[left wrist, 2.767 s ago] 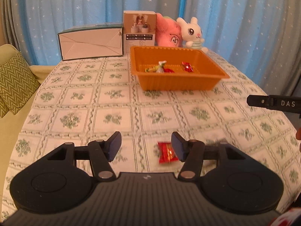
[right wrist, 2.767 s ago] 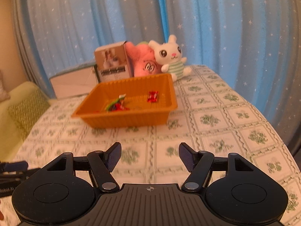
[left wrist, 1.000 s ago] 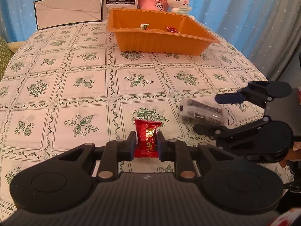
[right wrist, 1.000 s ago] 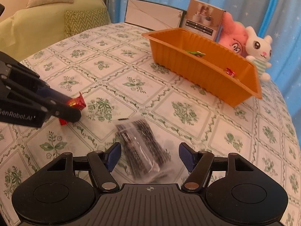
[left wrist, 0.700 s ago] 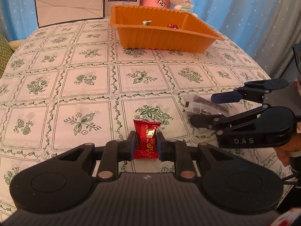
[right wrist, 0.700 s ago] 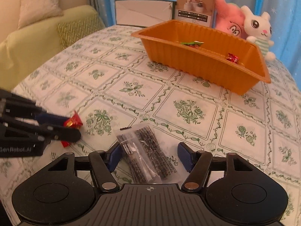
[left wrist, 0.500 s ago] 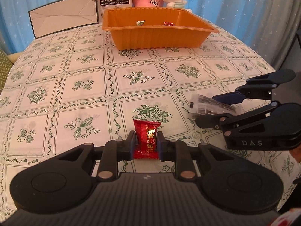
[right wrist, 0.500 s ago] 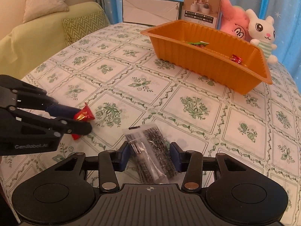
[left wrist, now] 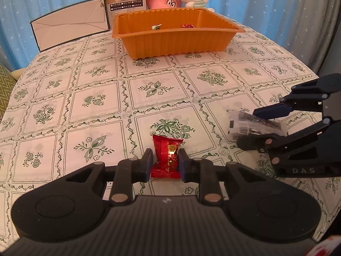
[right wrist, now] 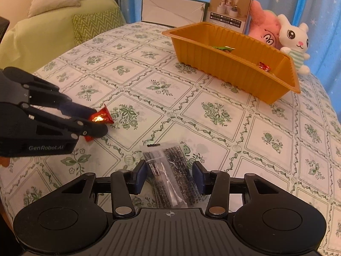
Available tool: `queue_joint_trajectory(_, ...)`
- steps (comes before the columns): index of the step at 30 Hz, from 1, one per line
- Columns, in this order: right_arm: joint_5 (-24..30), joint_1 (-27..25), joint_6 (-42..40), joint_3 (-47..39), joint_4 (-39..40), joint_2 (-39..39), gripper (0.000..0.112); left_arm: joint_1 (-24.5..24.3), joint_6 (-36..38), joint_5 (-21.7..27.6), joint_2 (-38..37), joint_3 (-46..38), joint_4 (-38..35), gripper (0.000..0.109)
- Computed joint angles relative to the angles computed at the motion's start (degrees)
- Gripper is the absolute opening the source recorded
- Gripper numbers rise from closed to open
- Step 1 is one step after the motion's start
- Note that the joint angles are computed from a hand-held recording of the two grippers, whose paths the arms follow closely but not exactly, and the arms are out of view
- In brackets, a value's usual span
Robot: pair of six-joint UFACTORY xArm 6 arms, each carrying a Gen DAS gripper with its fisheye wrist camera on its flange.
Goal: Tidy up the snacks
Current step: 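Grasp the red candy with the left gripper while the right grasps the clear bag of sticks, then carry the red candy and bag of sticks over the orange basket with both grippers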
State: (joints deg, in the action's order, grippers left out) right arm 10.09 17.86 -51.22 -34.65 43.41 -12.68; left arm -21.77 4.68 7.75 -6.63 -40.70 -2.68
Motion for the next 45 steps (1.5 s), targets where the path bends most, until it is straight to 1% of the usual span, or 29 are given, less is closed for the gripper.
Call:
queue_joint_trajectory(5,1.2,-0.9,1.8,1.0,-3.3,-1.4,0.048,0.3,-2.2,-0.5,0.2,0.0,2.6,0.028)
queue_joint_trajectory(9,1.5,-1.1,4.6,1.7,-6.4,-2.1,0.048,0.4,-2.3,-0.6,0.3,0.0,2.7,0.029)
queue_joint_trajectory(12,3.7,-1.8,5.5,1.5,-7.6,-2.7,0.048,0.3,-2.1,-0.6,0.3,0.0,2.4,0.029)
queue_joint_trajectory(16,4.6,-2.2,6.4,2.3,-10.1,-4.0,0.048,0.2,-0.7,-0.6,0.5,-0.2,-0.3,0.029)
queue_joint_trajectory(20,6.1,-2.9,8.6,2.1,-10.8,-4.2,0.047,0.1,-2.0,-0.9,0.6,-0.3,0.3,0.029)
queue_joint_trajectory(21,6.2,-2.9,9.6,2.1,-11.2,-4.2,0.047,0.2,-2.4,-0.8,0.7,-0.3,0.6,0.029)
queue_joint_trajectory(22,6.0,-2.8,10.0,2.2,-11.3,-4.3,0.043,0.0,-1.2,-0.8,0.7,-0.3,-0.7,0.024)
queue_joint_trajectory(23,5.5,-2.4,10.6,2.4,-11.7,-4.4,0.043,0.0,-1.3,-0.7,0.7,-0.4,-0.7,0.020)
queue_joint_trajectory(26,3.9,-1.7,12.7,3.1,-13.7,-4.6,0.040,-0.2,-1.4,-0.4,0.4,-0.4,-0.5,0.019)
queue_joint_trajectory(28,3.7,-1.4,12.0,2.8,-11.4,-4.5,0.038,-0.5,-0.2,-0.5,0.2,-0.3,-2.0,0.019)
queue_joint_trajectory(31,3.3,-1.1,9.2,2.0,-4.6,-4.7,0.037,-0.7,-0.5,-1.2,-0.2,0.0,-1.6,0.019)
queue_joint_trajectory(33,2.2,-1.0,8.4,1.7,-1.3,-4.9,0.037,-1.0,0.6,-1.6,-0.6,0.1,-3.3,0.019)
queue_joint_trajectory(39,-1.1,-0.5,7.8,1.1,4.7,-5.5,0.037,-1.3,0.3,-1.9,-1.4,0.0,-4.1,0.019)
queue_joint_trajectory(45,-2.5,-0.5,10.7,0.9,4.2,-5.4,0.037,-1.7,0.2,-1.6,-2.0,-0.2,-4.8,0.019)
